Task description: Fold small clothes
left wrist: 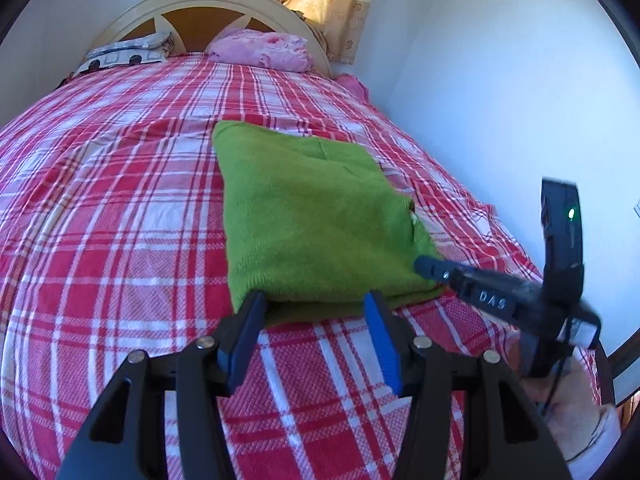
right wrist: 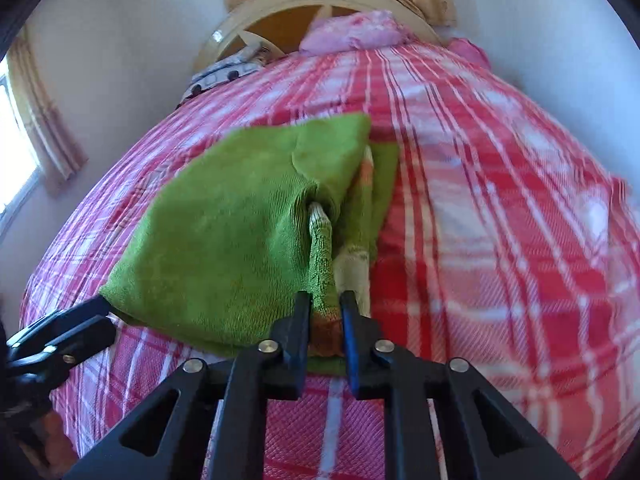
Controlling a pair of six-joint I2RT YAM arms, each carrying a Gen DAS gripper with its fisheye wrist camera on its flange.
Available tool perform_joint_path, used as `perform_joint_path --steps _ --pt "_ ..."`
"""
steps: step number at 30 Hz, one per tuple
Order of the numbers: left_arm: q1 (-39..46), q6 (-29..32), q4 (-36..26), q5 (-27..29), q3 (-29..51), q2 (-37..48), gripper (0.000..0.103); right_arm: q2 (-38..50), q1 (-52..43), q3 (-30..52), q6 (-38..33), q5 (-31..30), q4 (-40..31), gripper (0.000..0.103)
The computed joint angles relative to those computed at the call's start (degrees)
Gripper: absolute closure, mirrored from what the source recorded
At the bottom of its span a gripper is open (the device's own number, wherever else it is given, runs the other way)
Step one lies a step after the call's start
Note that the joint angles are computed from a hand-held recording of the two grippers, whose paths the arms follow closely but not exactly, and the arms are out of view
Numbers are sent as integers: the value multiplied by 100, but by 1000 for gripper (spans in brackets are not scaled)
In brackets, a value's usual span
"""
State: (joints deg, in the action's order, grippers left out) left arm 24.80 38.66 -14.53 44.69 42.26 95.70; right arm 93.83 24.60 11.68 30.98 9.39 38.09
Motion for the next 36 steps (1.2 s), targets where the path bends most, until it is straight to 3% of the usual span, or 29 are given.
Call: perform_joint_path --steps 4,8,11,13,16,19,23,28,33,36 --pt "472 512 -611 194 384 265 44 215 414 -226 354 320 380 91" --pt "480 80 -303 -1 633 367 44 64 144 -496 186 -60 582 91" --pt "267 -369 -83 -263 882 501 44 -1150 168 -595 182 82 -498 88" --pt "21 -767 255 -453 952 576 44 -2120 661 -516 234 895 -1409 88" --pt "-453 -1275 709 -758 973 643 44 -2698 1174 -147 17 1641 -2047 88" --pt "-926 -1617 1135 -1147 910 676 44 -2098 859 408 -320 1285 -1751 88" --pt "-1446 -1807 1832 -1955 844 946 44 -515 336 1213 -522 865 -1268 88" --pt "-1494 -1816 1976 -2031 855 1237 39 841 -243 1499 -572 143 -681 91" --pt "-1566 -1774 2395 -2160 629 1250 36 1041 -98 1444 -676 400 -367 91" --pt "-1532 -1943 2392 -2146 688 1337 26 1075 -153 1401 -706 334 -223 90"
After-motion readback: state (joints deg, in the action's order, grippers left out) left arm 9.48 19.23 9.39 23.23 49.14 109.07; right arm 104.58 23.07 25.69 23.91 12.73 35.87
